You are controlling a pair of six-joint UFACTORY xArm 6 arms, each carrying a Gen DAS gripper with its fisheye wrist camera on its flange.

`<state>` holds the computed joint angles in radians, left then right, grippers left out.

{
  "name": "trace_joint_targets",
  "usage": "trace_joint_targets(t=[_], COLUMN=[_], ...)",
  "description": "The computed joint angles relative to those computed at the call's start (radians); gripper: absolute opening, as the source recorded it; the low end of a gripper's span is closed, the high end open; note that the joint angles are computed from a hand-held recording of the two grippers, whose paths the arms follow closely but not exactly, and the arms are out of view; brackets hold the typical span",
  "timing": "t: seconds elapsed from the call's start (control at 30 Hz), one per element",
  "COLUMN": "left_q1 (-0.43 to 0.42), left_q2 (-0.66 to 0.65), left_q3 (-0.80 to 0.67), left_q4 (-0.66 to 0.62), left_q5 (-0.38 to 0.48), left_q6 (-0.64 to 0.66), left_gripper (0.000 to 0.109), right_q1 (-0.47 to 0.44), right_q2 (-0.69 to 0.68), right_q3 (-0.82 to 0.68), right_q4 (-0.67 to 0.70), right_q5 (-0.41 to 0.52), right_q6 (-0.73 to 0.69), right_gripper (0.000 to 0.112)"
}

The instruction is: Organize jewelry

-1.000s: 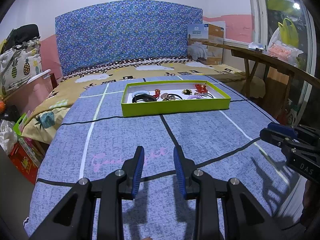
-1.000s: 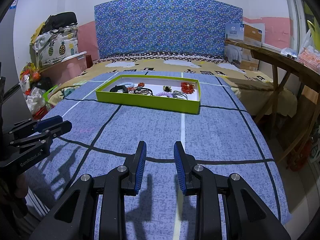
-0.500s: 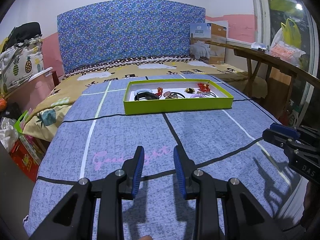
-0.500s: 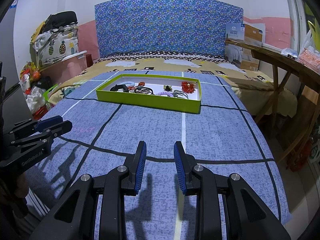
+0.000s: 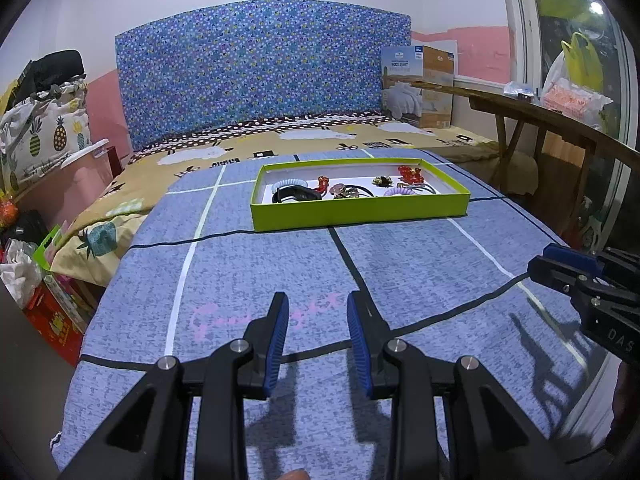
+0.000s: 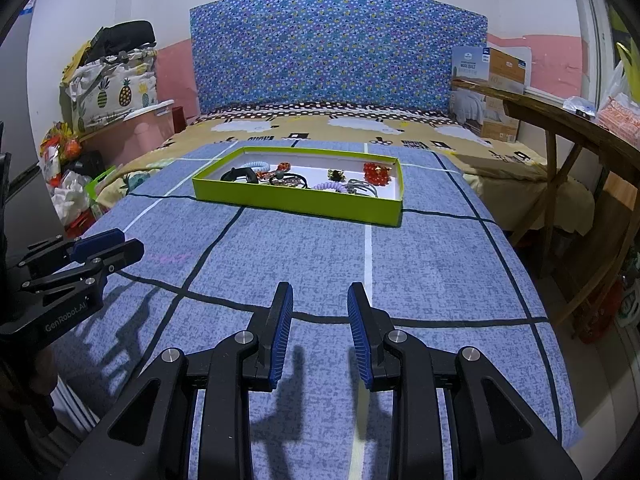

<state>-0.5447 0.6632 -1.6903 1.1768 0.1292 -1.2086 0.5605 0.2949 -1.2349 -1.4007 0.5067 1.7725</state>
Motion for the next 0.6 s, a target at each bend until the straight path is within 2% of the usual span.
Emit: trace_joint_targets(t=[0.17,0.6], left_q1=[-0.008,-0.017], left_q2=[0.001,0.003], left_q3=[-0.005,-0.011], left_q4=[0.014,0.056], left_q5=[0.024,0.022], left_q6=[-0.008,-0.025], left_gripper=[0.032,0.032], right_q1=[0.002,0.004], right_q2=[0.005,0.007], right_q3=[-0.003,-0.005], right_q4=[0.002,0.006], right_q5=[0.001,0.002], right_q6=[-0.003,-0.008], right_gripper=[0.029,0.029])
